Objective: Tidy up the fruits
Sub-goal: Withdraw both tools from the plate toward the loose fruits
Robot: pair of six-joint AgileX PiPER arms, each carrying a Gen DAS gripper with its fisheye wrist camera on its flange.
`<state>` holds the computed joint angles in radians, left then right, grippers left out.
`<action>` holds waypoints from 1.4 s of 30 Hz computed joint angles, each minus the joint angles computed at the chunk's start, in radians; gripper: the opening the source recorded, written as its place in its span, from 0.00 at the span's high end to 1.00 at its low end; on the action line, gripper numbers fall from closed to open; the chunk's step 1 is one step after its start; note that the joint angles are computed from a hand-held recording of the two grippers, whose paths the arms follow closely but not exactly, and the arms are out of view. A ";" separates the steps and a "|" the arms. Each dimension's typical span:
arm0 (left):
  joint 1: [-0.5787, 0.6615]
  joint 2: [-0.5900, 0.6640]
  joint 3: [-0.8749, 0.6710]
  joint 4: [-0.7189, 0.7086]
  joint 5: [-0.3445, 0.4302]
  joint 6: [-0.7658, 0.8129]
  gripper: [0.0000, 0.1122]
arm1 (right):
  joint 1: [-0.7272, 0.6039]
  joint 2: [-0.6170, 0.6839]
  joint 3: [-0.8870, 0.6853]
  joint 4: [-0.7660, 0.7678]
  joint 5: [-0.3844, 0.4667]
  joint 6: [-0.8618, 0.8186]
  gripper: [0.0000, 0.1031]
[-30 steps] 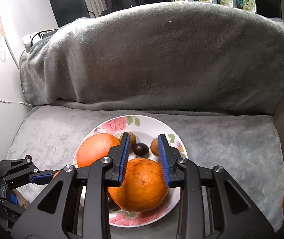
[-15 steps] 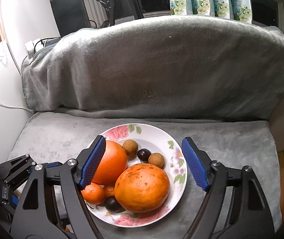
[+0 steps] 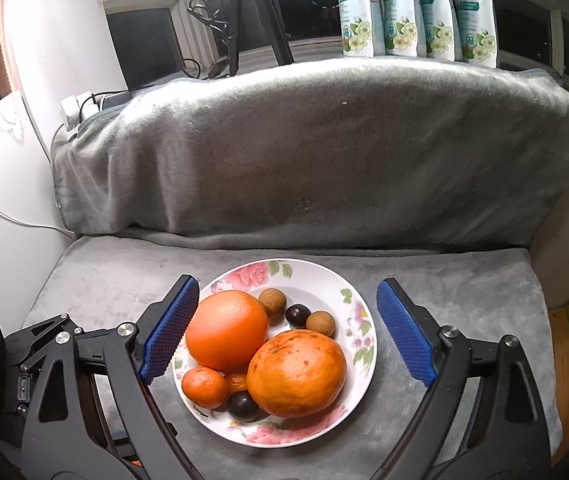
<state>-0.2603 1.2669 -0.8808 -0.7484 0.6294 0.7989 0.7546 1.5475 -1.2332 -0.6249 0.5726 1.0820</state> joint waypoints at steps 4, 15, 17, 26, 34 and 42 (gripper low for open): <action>0.017 -0.031 0.014 0.000 0.014 0.006 0.28 | 0.024 -0.022 0.012 -0.037 0.015 0.050 0.10; 0.087 -0.121 0.046 -0.019 0.066 0.039 0.28 | 0.119 -0.082 0.047 -0.154 0.076 0.215 0.10; 0.101 -0.135 0.050 -0.023 0.075 0.046 0.28 | 0.146 -0.087 0.048 -0.175 0.105 0.240 0.10; 0.204 -0.189 0.085 -0.055 0.119 0.114 0.28 | 0.274 -0.092 0.039 -0.250 0.204 0.307 0.10; 0.310 -0.205 0.106 -0.091 0.168 0.186 0.28 | 0.354 -0.088 0.036 -0.287 0.242 0.353 0.10; 0.561 -0.194 0.125 -0.164 0.287 0.339 0.28 | 0.428 -0.112 0.077 -0.355 0.251 0.446 0.10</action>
